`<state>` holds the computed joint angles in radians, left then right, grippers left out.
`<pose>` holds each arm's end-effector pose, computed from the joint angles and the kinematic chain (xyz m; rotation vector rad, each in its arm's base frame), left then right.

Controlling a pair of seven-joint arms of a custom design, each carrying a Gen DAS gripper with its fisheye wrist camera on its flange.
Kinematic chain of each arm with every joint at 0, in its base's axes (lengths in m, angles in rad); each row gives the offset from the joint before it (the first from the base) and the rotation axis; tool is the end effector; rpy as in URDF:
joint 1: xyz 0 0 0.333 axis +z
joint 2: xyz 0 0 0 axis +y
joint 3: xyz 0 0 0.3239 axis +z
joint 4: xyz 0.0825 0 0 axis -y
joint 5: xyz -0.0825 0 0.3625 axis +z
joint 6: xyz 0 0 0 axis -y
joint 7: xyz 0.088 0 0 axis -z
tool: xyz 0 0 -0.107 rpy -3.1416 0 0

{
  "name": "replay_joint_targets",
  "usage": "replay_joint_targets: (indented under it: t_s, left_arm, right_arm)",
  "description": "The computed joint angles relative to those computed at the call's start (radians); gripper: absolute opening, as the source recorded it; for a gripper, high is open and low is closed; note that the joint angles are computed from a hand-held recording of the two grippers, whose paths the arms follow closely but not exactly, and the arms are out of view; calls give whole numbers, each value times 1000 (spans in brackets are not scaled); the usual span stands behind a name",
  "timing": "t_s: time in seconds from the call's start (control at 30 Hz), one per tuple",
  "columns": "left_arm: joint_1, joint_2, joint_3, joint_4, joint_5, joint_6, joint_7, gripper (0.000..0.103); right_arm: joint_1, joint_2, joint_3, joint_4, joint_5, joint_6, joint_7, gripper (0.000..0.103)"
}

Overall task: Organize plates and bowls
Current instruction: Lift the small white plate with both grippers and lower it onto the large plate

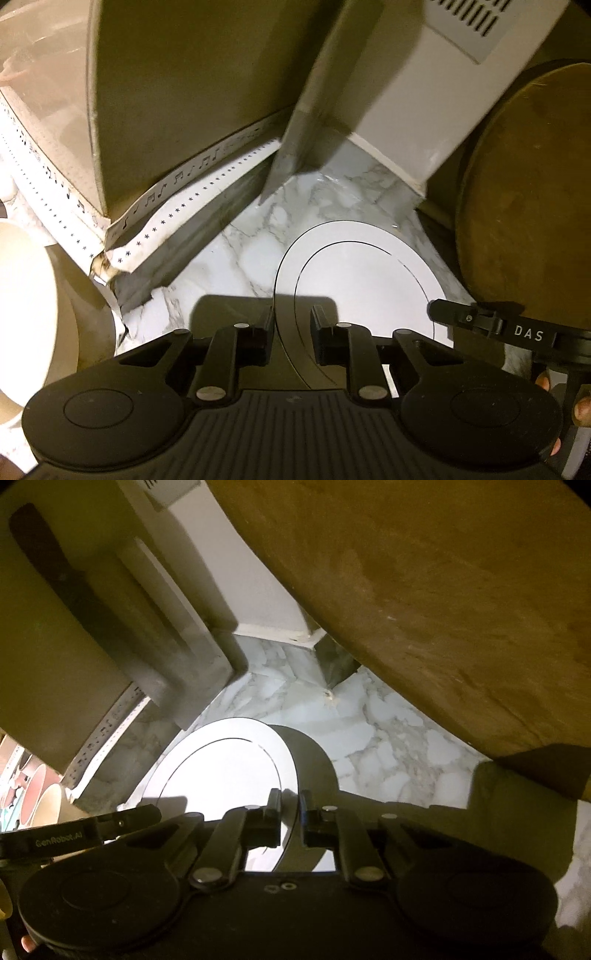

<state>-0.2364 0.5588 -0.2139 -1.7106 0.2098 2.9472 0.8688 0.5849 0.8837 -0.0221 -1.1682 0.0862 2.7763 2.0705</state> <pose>0.6419 -0.2956 0.3732 -2.1206 1.8564 -0.9926 0.6741 0.4289 0.3582 -1.7212 1.7061 -0.1754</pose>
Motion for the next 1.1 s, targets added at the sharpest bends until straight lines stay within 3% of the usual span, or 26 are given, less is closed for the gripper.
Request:
replay_joint_targets:
  t_s: [0.3, 0.53, 0.93, 1.1]
  left_arm:
    - [59, -103, -74, -131, -41, 52, 73, 20]
    - [120, -191, -150, -252, -105, 102, 153, 20]
    - [270, -331, -346, -459, -323, 161, 363, 20]
    - [291, -370, -391, -512, -428, 162, 460, 20]
  right_arm:
    - [51, -151, -38, -221, -12, 99, 55, 8]
    - [137, -253, -113, -372, -70, 162, 166, 8]
    - [357, -391, -295, -605, -243, 237, 459, 8]
    - [455, -429, -379, -680, -343, 260, 609, 8]
